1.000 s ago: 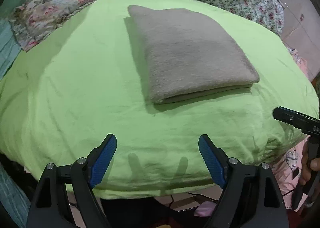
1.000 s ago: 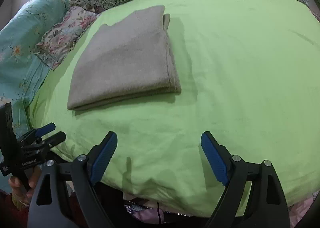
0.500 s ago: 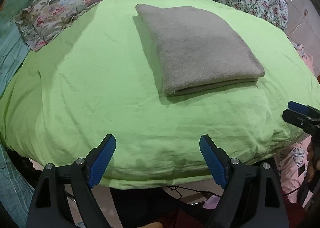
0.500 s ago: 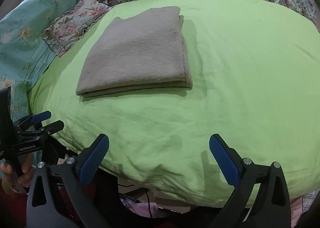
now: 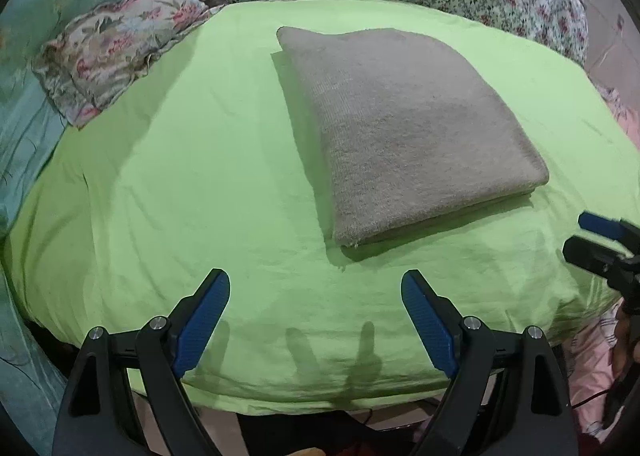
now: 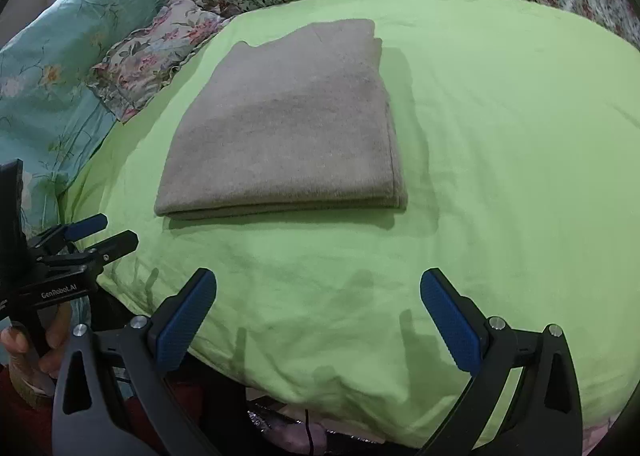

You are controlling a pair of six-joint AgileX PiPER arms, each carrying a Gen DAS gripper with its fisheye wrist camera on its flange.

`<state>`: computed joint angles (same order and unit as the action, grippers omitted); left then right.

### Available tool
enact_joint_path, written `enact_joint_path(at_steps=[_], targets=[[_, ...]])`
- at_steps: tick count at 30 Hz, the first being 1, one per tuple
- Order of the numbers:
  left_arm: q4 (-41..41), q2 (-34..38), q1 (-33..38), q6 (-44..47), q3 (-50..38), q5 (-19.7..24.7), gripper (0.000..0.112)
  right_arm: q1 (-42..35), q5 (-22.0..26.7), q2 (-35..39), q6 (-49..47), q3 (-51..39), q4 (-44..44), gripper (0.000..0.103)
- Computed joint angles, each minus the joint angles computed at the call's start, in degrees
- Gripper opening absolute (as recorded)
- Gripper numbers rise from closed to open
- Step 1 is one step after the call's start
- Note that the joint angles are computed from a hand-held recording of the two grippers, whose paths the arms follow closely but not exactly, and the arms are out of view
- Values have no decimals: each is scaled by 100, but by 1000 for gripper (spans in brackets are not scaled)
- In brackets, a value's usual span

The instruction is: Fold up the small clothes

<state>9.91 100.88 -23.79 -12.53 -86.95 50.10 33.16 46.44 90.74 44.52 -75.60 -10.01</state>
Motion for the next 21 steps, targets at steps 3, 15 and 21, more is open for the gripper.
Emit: enact_joint_path(at_steps=[3, 15, 21], targets=[[52, 14, -43, -4, -53, 54, 88, -86, 65, 146, -282, -209, 153, 102], [643, 219, -186, -350, -457, 339, 89, -221, 464, 678, -1143, -1141, 253, 102], [660, 347, -220, -346, -688, 440, 89, -259, 552, 839, -1195, -1408, 253, 102]])
